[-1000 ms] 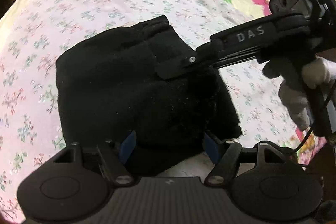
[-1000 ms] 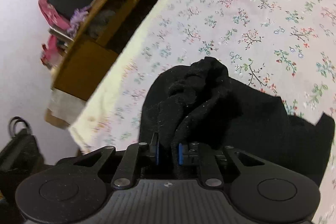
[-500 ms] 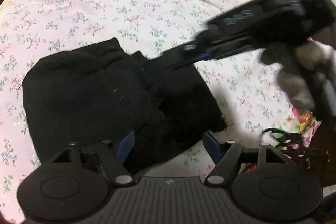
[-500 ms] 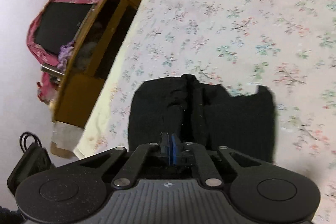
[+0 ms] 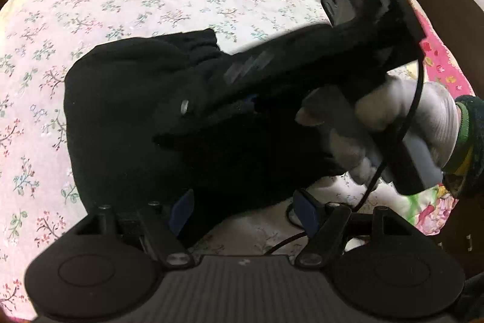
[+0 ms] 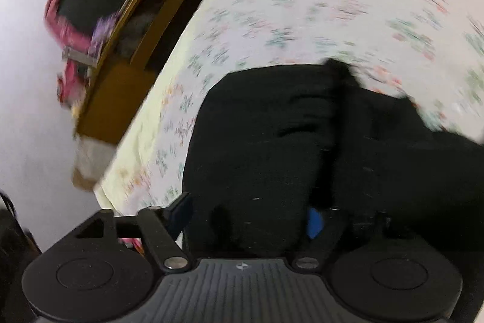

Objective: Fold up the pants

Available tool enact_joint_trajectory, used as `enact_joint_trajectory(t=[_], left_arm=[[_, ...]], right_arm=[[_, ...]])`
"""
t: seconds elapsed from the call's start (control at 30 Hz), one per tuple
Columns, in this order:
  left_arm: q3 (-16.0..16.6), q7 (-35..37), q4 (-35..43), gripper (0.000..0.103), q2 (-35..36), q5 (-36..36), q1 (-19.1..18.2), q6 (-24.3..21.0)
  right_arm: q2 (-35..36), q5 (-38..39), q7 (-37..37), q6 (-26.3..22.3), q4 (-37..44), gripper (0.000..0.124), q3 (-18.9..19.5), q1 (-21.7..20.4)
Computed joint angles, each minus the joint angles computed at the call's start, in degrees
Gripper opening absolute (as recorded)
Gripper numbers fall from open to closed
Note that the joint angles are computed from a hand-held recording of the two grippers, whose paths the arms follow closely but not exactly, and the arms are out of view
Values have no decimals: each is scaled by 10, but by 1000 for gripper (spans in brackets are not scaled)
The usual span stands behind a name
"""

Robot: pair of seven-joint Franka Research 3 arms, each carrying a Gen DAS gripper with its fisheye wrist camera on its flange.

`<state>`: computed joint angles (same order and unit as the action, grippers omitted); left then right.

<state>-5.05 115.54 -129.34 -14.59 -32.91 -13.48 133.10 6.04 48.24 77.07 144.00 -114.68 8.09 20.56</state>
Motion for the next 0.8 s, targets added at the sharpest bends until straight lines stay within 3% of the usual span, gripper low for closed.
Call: enact_joint_trajectory(t=[0.03, 0.07, 0.13, 0.27, 0.43, 0.57, 0.8], left_arm=[[0, -3, -1, 79, -1, 3, 1, -1], [-2, -7, -2, 79, -2, 5, 1, 1], [-1, -8, -5, 79, -7, 11, 2, 0], [-2, -19, 7, 79, -5, 26, 3, -5], [-2, -7, 25, 79, -7, 23, -5, -12], [-3, 32, 40, 79, 3, -7, -20, -12], [-30, 76, 78, 79, 55, -29, -33, -20]], right_arm=[[8, -37, 29, -4, 9, 34, -6, 10], [13, -34, 39, -13, 14, 18, -10, 13], [10, 43, 13, -26, 12, 14, 4, -8], [-35, 140, -41, -27, -8, 9, 0, -16], [-86, 186, -55, -48, -31, 7, -22, -16], [-144, 161, -36, -34, -64, 6, -38, -18], [-209, 19, 80, 17, -147, 6, -45, -34]])
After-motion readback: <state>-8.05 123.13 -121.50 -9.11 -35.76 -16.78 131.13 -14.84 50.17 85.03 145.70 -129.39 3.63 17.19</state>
